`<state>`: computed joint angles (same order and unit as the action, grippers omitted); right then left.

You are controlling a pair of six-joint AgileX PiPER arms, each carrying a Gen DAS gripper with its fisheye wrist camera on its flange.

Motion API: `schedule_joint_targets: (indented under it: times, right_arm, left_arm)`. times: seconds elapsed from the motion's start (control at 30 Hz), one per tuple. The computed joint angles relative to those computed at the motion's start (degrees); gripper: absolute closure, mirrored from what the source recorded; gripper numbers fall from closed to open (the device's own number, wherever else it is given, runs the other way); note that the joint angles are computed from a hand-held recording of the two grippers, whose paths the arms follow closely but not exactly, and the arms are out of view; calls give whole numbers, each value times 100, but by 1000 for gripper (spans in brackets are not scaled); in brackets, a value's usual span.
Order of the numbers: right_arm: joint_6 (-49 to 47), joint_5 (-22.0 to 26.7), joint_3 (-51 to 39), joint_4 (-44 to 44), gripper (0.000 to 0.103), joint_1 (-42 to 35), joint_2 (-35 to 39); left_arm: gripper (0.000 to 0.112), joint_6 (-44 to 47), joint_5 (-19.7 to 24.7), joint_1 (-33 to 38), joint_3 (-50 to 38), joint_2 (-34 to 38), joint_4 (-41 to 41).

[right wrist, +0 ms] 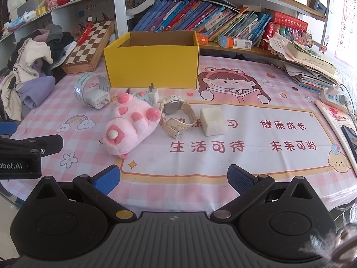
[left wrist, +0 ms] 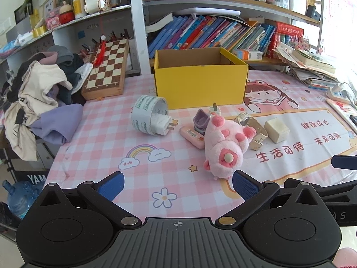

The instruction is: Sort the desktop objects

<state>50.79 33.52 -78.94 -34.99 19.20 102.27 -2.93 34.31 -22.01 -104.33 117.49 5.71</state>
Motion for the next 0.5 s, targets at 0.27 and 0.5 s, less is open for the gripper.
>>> schedule_joint_targets:
  times: [0.27, 0.5]
  right_arm:
    - [-58, -23, -55, 92, 0, -75, 15]
    - [211, 37, -26, -159, 0, -3, -27]
  left_arm:
    - [9, 58, -124, -13, 95, -67, -17]
    - [9, 67, -201, 7, 133, -96, -34]
